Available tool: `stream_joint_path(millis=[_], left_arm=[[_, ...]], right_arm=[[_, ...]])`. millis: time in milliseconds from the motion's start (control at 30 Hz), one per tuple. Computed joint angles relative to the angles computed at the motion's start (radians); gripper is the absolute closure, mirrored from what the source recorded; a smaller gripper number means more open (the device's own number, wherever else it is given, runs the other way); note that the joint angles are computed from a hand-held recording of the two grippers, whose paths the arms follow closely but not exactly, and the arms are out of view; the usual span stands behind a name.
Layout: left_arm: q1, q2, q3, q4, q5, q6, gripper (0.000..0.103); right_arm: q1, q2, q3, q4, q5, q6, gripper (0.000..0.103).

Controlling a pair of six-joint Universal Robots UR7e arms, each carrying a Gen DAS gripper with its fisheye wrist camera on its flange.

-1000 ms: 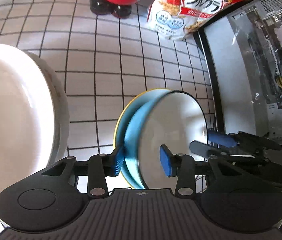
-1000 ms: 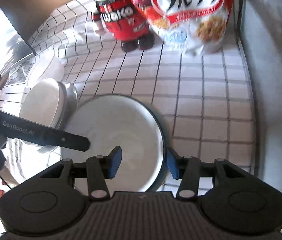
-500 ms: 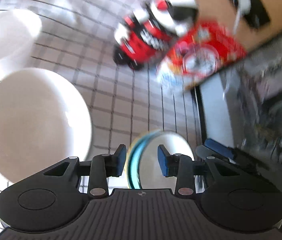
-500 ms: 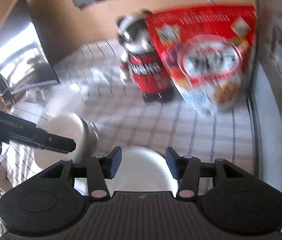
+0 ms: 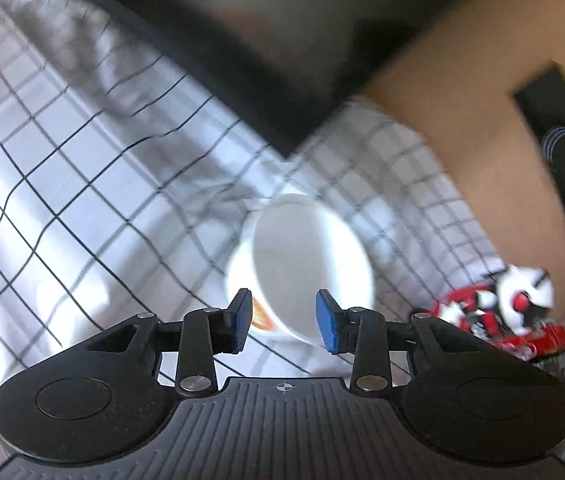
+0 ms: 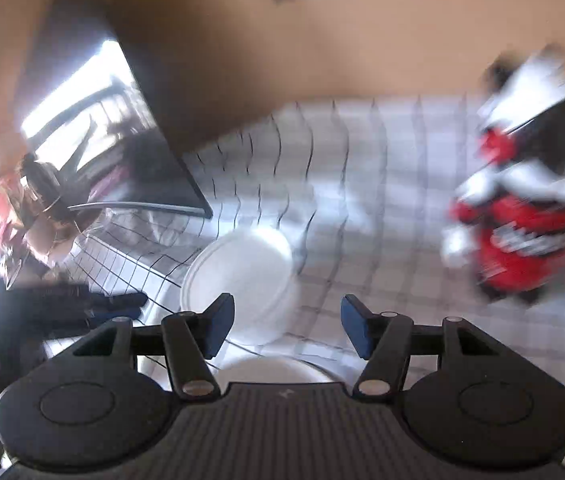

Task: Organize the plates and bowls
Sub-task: 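Open both tools off the blue bowl and move toward the white labeled bowl, then grip the rim of the white orange-labeled bowl with both tools, then lift the white labeled bowl with both tools and carry it toward the plate stack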

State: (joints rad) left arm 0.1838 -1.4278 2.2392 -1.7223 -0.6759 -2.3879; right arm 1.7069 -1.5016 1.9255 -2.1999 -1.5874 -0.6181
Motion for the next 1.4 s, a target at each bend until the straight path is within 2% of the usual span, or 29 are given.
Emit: stream_joint_path(millis=[133,300,467,533,600,733,900,1000,1100,1200,1300,1400], left_arm=[[0.079,-0.087,0.100,-0.160,0.008,0.123,0.065],[0.172,-0.096,0.147,-0.388,-0.007,0.356,0.065],[0.258,-0.064,0.156,-0.538,-0.024,0.520,0.065],[0.275,-0.051,0.160,-0.597,-0.034,0.576,0.066],[0.272,-0.040,0.146,-0.587,-0.034,0.593,0.064],[0.237,-0.036,0.115,-0.568,-0.007,0.615,0.063],[0.159,0.008,0.023,-0.506,0.045,0.635,0.059],[0.119,0.062,-0.052,-0.464,0.045,0.636,0.053],[0.097,0.120,-0.107,-0.484,-0.001,0.670,0.053],[0.081,0.173,-0.138,-0.520,-0.055,0.715,0.053],[0.073,0.218,-0.156,-0.534,-0.116,0.684,0.053],[0.069,0.245,-0.160,-0.518,-0.169,0.664,0.053]], right_arm=[[0.068,0.192,-0.045,-0.068,-0.124,0.189,0.044],[0.105,0.298,-0.047,-0.152,-0.222,0.238,0.047],[0.104,0.366,-0.070,-0.128,-0.227,0.284,0.065],[0.099,0.371,-0.065,-0.129,-0.211,0.294,0.066],[0.106,0.360,-0.050,-0.142,-0.207,0.287,0.065],[0.131,0.309,-0.026,-0.176,-0.210,0.221,0.065],[0.136,0.181,-0.009,-0.183,-0.157,0.135,0.064],[0.128,0.091,-0.010,-0.144,-0.124,0.062,0.063],[0.102,0.010,-0.016,-0.083,-0.098,0.009,0.061],[0.051,-0.049,-0.044,0.022,-0.065,-0.010,0.061],[-0.008,-0.087,-0.066,0.129,-0.016,-0.004,0.060],[-0.039,-0.101,-0.061,0.186,-0.021,-0.024,0.060]])
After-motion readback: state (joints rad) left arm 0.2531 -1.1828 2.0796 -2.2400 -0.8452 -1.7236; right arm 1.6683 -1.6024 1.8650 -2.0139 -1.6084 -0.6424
